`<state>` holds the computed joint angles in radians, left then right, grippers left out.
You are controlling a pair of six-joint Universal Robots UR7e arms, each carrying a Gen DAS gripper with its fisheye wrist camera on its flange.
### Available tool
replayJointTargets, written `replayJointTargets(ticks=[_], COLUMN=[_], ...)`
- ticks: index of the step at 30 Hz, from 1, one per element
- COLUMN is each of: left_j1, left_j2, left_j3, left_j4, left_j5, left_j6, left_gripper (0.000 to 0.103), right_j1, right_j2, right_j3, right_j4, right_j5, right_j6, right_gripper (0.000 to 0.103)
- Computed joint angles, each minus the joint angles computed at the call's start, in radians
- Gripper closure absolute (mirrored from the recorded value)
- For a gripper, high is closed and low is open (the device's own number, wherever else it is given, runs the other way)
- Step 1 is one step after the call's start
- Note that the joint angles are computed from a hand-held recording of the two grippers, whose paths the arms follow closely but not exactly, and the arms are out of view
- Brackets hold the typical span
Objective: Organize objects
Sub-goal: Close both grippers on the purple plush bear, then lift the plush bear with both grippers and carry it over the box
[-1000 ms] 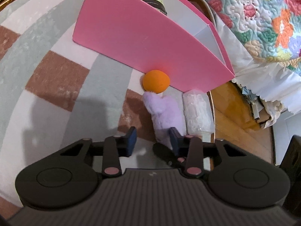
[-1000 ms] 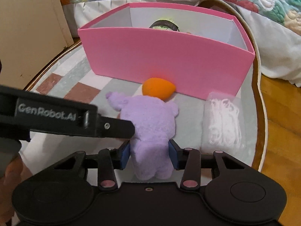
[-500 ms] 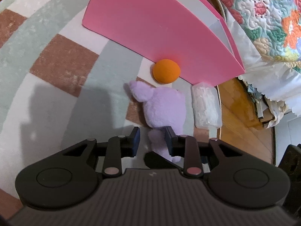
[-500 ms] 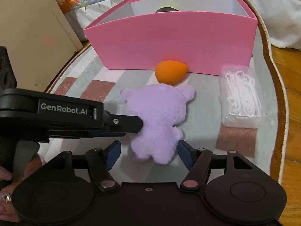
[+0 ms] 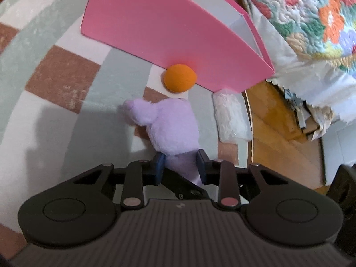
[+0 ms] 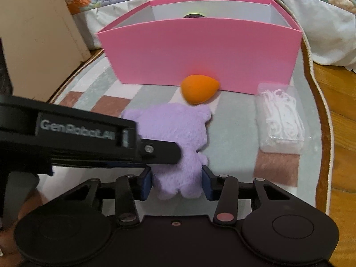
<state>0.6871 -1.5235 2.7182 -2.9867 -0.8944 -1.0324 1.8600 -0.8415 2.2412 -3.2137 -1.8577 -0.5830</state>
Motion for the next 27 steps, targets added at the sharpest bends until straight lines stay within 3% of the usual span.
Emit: replayJointTargets(ticks=[8,16,23,27], left_j1=[-0.104,-0.249,-0.355,-0.381], left_j2=[-0.203,-0.368,-0.44,-0.443], left_j3=[-0.027,-0.066,-0.119,-0.167], left_j4=[0.362,0.663,0.841,0.904], left_j5=[-0.01,-0.005,0.062,0.096], left_j6=[-0.12,-0.229,-0.311,-0.307], left_gripper=[0.075,0.075,0.075,0.075], right_j1=[0.051,0.111,0.162,0.193], right_j2=[-0.083,-0.178,-0.25,-0.267], right_j3=[0.015,0.058,0.061,0.05], right_j4=[0.132,0.188,0.213,0.201], right_j5=[-0.025,-0.044,-0.031,-0.028], right_j6=[0.075,0.065,0.07,0.069], right_gripper=[0.053,0.054,0.054,0.054])
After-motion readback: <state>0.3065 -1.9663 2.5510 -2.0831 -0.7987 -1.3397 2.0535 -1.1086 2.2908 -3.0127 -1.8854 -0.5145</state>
